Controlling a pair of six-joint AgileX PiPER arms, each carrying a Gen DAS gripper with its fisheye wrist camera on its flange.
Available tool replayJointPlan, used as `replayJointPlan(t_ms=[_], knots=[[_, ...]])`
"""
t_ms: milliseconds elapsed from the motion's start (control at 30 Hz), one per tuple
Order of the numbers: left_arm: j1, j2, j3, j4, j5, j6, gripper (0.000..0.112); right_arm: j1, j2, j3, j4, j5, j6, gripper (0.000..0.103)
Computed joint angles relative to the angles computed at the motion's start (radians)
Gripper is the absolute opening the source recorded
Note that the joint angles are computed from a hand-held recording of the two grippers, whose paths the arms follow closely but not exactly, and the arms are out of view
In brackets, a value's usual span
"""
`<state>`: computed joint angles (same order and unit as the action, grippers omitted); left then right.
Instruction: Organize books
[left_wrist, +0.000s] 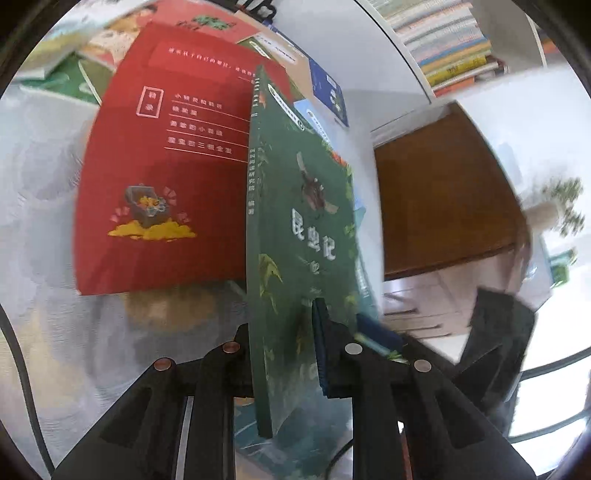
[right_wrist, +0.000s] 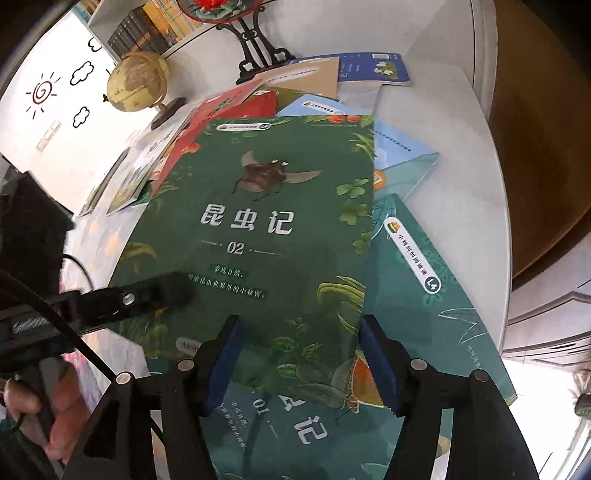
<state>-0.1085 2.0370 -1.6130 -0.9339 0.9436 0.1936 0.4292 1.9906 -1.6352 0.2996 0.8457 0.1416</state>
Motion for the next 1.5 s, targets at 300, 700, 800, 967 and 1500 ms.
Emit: replayJointPlan(t_ms=[300, 700, 800, 967, 1500], knots=[[0.109, 0.075, 0.009, -0.366, 0.195, 0.101, 0.016, -0.238, -0.003, 0.174, 0.682, 0.040, -0.331, 0.078], [0.122, 0.118, 0.005, -0.424, 0.252, 0.067, 0.016, -0.285, 0.039, 0.286, 1.031, 0.053, -0.549, 0.045], [0.099, 0.114, -0.079, -0.259, 0.235, -0.005, 0.016, -0.263, 0.007, 0.278, 0.950, -0.006, -0.518, 0.028], [-0.021, 0.078, -0.222, 0.175, 0.197, -0.111, 0.018, -0.126, -0.062, 0.165, 0.502, -0.129, -0.344, 0.023], [-0.024, -0.195, -0.111, 0.407, 0.180, -0.042, 0.028, 0.106, -0.081, -0.070, 0.075, -0.056, -0.209, 0.026]])
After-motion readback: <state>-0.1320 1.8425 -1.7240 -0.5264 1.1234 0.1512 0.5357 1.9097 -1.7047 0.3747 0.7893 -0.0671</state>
